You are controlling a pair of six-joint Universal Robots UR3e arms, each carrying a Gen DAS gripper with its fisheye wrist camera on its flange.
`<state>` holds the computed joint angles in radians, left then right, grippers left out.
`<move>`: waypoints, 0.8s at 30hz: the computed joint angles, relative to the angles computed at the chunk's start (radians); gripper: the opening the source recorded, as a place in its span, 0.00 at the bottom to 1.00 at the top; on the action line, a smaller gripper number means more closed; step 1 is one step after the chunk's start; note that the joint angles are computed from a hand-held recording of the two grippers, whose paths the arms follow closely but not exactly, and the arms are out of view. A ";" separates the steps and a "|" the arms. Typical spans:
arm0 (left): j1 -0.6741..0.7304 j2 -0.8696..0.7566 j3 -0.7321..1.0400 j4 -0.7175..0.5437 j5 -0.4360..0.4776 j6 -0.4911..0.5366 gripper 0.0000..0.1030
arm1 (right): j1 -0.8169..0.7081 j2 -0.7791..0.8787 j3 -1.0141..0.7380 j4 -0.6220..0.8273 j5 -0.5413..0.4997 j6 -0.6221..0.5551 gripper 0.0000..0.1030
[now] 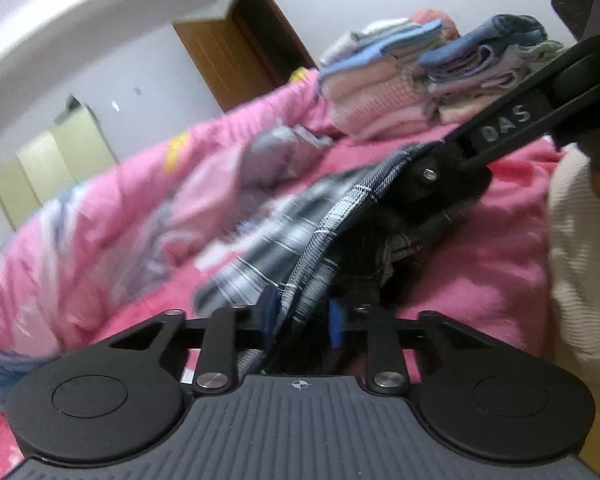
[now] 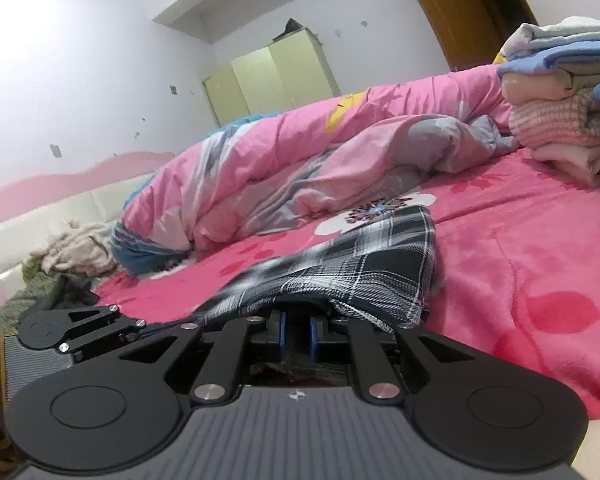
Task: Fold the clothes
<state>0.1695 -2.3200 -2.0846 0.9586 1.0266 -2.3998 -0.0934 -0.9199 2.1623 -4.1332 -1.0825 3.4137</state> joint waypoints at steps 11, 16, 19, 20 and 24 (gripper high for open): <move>-0.021 -0.096 0.026 0.196 0.048 0.020 0.22 | -0.049 -0.020 -0.032 0.178 0.255 -0.074 0.13; 0.007 -0.072 -0.023 0.163 -0.006 0.073 0.28 | -0.023 -0.009 -0.109 0.307 0.168 0.015 0.13; 0.037 -0.041 -0.076 0.138 -0.033 0.124 0.37 | -0.049 0.007 -0.097 0.266 0.207 0.053 0.13; 0.045 -0.035 -0.088 0.133 -0.037 0.136 0.38 | -0.057 0.012 -0.093 0.253 0.219 0.066 0.13; 0.035 -0.036 -0.062 0.090 0.022 0.144 0.38 | -0.064 0.015 -0.074 0.214 0.230 0.074 0.13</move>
<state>0.2044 -2.3560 -2.1462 1.0490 1.0488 -2.2560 -0.1569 -0.9052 2.0885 -3.9191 -0.8524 3.4875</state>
